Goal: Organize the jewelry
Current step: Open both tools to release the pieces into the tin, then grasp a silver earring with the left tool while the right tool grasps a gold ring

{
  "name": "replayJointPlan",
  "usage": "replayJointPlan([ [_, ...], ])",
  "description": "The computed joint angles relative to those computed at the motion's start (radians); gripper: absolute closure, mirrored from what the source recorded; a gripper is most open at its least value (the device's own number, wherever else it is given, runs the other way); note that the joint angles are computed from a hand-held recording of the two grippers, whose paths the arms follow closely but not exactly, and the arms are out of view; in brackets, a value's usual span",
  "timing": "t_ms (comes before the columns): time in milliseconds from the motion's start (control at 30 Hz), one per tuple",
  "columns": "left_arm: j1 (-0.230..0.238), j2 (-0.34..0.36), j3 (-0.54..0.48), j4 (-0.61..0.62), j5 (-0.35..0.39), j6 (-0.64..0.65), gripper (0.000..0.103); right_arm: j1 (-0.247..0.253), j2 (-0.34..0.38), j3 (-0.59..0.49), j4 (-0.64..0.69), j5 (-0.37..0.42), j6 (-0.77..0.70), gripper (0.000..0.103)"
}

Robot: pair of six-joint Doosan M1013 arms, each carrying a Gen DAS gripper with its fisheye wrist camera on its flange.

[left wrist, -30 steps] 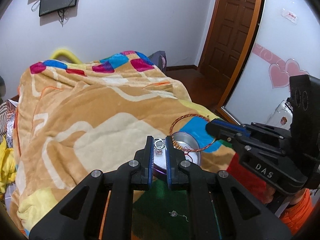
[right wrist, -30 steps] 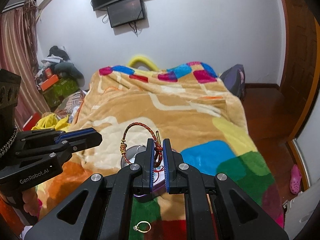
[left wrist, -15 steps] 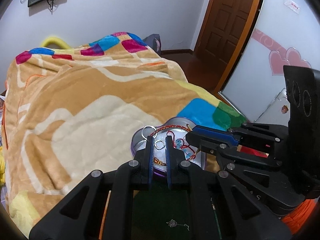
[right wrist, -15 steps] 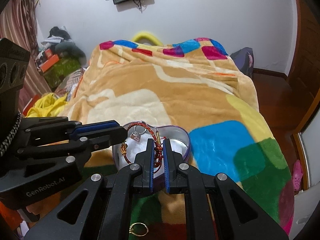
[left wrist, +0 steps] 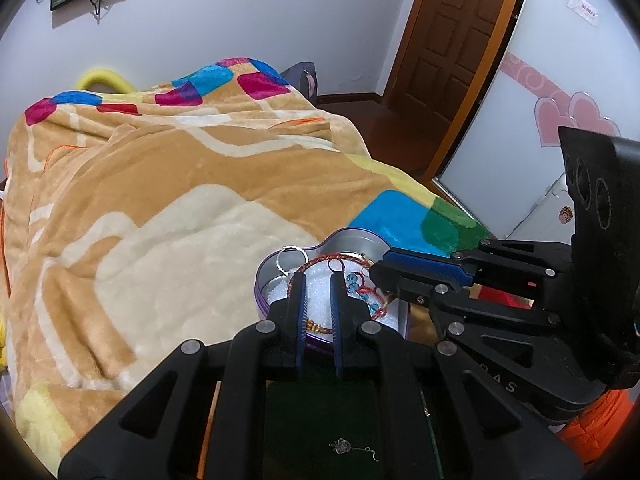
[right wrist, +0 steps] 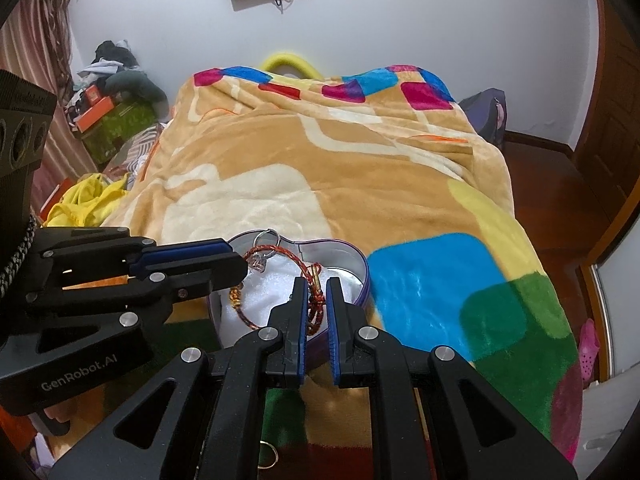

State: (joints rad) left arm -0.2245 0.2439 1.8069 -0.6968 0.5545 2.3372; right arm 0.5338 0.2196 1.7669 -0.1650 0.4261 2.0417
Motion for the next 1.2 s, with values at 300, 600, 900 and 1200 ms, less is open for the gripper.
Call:
replayJointPlan([
  [300,0.007,-0.032,0.013,-0.015,-0.005,0.007,0.092,0.018,-0.021,0.009,-0.125,-0.002,0.111,0.071],
  [600,0.011,-0.094,0.047,-0.008,-0.036,0.003,0.080,0.040,-0.063,0.028,-0.245,-0.005,0.228,0.071],
  [900,0.011,-0.157,0.094,0.013,-0.059,-0.002,0.071,0.069,-0.105,0.057,-0.377,0.005,0.360,0.071],
  [1200,0.021,-0.187,0.134,0.069,-0.048,-0.045,0.071,0.084,-0.123,0.089,-0.377,0.030,0.398,0.071],
])
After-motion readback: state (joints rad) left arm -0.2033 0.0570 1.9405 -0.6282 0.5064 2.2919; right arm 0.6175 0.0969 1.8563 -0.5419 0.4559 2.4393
